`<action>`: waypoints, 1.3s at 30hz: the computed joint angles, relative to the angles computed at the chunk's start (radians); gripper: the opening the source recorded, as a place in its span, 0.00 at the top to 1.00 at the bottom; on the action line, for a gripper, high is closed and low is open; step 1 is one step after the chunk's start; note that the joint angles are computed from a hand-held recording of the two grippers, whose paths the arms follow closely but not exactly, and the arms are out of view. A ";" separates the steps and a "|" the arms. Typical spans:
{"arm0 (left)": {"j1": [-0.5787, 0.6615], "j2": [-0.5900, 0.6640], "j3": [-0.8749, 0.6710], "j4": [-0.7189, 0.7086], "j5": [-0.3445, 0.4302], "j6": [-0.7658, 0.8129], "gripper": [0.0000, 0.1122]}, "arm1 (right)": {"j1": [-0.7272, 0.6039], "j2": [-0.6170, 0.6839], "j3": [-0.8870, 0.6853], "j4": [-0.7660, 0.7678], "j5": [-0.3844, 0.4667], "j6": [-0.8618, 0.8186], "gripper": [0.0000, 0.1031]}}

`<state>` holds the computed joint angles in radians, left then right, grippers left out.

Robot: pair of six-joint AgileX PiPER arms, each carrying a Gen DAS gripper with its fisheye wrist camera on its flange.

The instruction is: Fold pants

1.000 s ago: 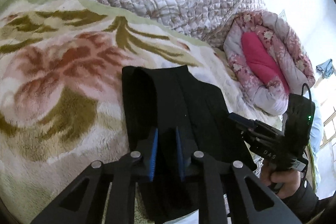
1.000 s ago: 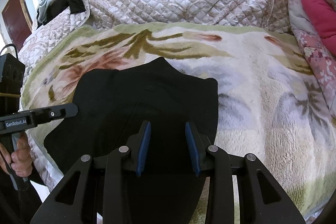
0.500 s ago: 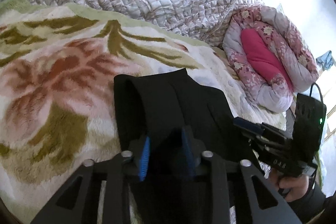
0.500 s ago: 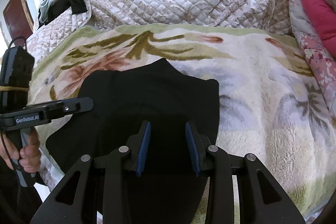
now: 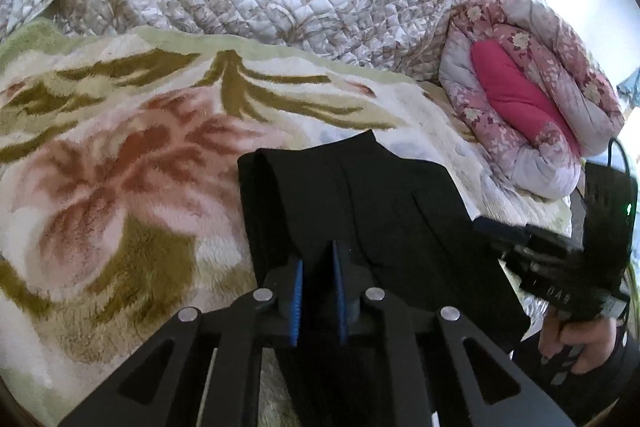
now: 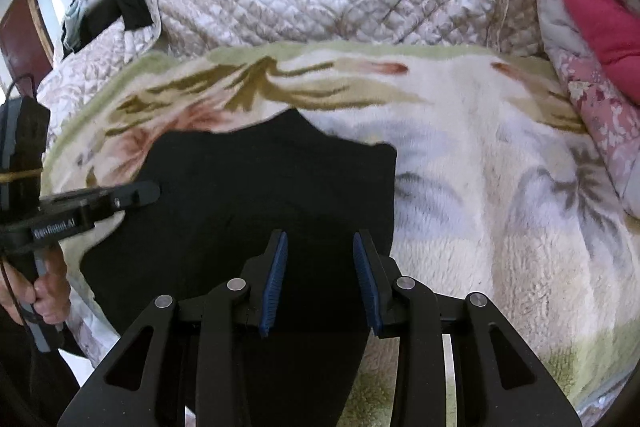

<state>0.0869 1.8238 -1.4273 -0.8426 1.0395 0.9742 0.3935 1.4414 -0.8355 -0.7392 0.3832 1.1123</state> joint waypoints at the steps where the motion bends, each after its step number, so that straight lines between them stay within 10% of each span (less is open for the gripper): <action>1: 0.004 -0.007 0.004 -0.001 0.004 0.003 0.86 | 0.003 -0.011 0.007 -0.025 -0.003 0.025 0.66; 20: -0.038 -0.251 0.248 0.031 -0.088 0.130 0.86 | 0.106 -0.044 0.056 -0.103 -0.037 0.096 0.66; 39: -0.072 -0.219 0.261 0.028 -0.214 0.171 0.86 | 0.050 -0.015 0.057 -0.100 -0.038 0.129 0.66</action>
<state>0.0144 1.6051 -1.1658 -0.8142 0.8256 1.1453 0.4436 1.4260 -0.7787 -0.8391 0.3454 1.2412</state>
